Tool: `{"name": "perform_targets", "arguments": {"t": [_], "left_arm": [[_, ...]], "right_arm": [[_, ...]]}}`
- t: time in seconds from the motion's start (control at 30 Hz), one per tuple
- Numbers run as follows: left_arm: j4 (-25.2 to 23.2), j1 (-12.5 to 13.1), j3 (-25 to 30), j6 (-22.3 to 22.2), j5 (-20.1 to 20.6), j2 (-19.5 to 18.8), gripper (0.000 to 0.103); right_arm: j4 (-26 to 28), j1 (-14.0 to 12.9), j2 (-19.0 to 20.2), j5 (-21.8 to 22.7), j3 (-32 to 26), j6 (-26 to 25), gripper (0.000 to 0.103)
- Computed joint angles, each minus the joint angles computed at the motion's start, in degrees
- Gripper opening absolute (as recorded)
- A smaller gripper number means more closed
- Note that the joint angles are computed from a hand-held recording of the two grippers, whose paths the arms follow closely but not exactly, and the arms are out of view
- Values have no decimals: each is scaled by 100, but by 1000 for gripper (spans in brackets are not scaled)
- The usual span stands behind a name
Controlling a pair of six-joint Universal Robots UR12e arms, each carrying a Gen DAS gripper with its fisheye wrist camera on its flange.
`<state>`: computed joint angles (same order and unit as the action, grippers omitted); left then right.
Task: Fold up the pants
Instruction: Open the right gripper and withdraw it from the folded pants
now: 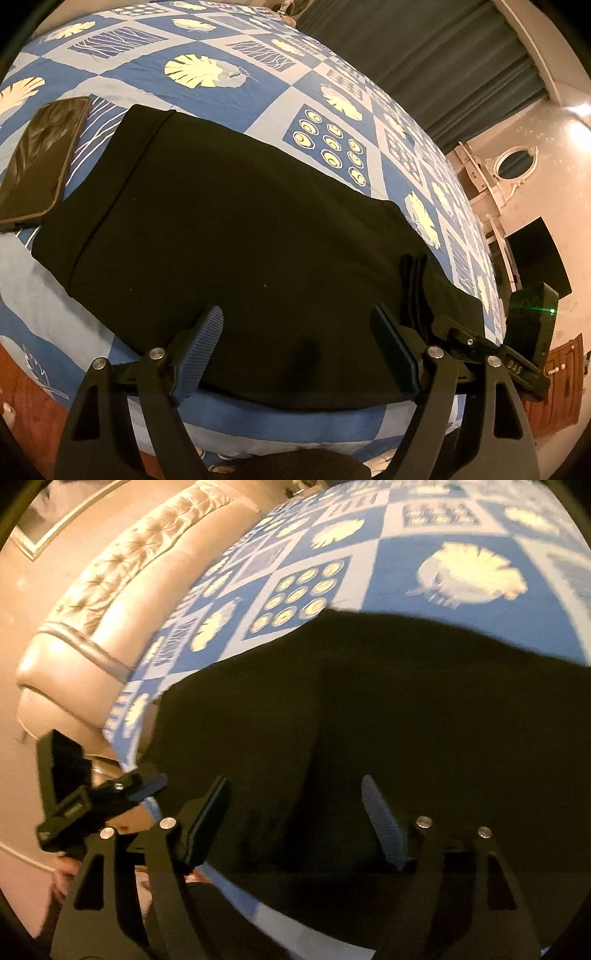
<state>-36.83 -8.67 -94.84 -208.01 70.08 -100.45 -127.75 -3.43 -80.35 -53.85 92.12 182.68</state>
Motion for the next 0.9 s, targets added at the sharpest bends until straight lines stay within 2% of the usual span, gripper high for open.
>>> {"name": "perform_targets", "arguments": {"t": [0.17,0.23,0.3,0.4,0.5,0.53,0.63,0.73,0.83,0.9], "left_arm": [[86,32,-53,-30,-101,16,81],[121,46,-74,-56,-147,24,81],[156,66,-99,-63,-198,28,81],[197,73,-114,-116,-224,28,81],[206,64,-114,-99,-187,26,81],[201,65,-108,-68,-178,22,81],[190,38,-95,20,-85,13,81],[152,-2,-77,60,23,13,81],[71,-39,-44,113,132,7,81],[45,-62,-40,123,191,13,81]], "right_arm": [[67,-261,-102,1123,135,99,81],[-65,-449,-289,1309,242,-8,81],[-112,-644,-450,1310,314,-122,81],[-46,-1100,-701,1128,422,-104,81],[55,-1541,-898,514,565,-14,81],[180,-1735,-949,454,647,54,81],[603,-2047,-985,572,820,91,81],[1055,-2165,-941,1133,959,-96,81],[1413,-2127,-847,1340,948,-309,81],[1641,-2050,-796,1173,823,-626,66]]}}
